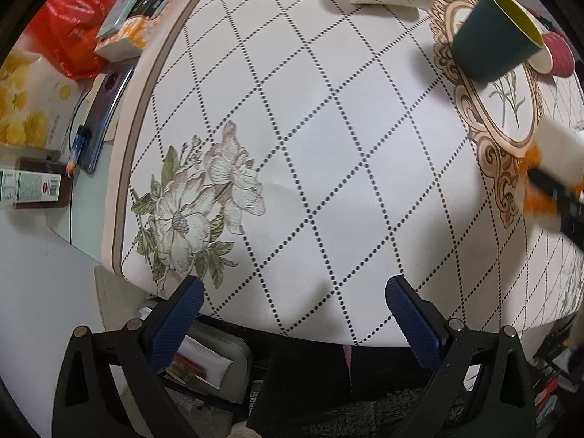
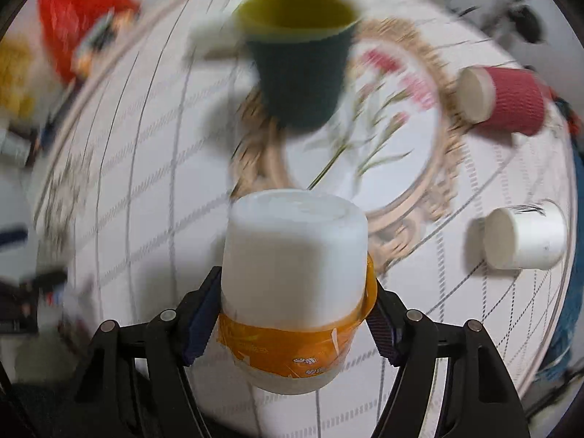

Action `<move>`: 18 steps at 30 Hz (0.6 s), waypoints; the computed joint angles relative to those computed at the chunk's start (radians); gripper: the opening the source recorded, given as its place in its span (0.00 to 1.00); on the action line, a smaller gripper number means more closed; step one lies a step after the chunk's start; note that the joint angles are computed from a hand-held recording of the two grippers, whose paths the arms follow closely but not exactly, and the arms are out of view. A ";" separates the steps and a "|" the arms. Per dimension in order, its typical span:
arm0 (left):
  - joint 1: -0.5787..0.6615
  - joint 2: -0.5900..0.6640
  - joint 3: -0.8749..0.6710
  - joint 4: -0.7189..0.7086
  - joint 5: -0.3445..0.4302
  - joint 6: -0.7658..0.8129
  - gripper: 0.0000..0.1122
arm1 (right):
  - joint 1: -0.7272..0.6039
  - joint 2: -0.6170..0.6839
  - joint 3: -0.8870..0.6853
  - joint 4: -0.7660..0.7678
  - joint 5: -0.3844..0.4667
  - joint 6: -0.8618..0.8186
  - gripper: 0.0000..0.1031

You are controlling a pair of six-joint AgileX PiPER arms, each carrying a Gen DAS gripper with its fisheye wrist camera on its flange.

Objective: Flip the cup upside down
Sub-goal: 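Set the inverted cup on the table and open the right gripper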

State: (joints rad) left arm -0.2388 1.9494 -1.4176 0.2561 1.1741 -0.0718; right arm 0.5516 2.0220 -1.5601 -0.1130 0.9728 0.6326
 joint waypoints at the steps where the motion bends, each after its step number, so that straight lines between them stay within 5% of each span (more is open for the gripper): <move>1: 0.001 -0.005 0.018 -0.039 -0.027 0.020 0.91 | -0.001 -0.031 0.054 -0.052 -0.060 0.065 0.72; 5: -0.018 -0.008 0.013 -0.059 -0.015 0.052 0.91 | 0.068 -0.082 0.188 -0.350 -0.188 0.428 0.72; 9: -0.041 -0.012 0.018 -0.058 -0.018 0.060 0.91 | 0.173 -0.019 0.210 -0.575 -0.207 0.747 0.72; 18: -0.075 -0.035 0.018 -0.087 -0.016 0.060 0.91 | 0.251 -0.030 0.276 -0.596 -0.183 0.792 0.72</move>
State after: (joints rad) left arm -0.3141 1.9145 -1.3995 0.1688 1.1584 -0.0119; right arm 0.8027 1.9922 -1.2839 -0.7092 0.7894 1.4244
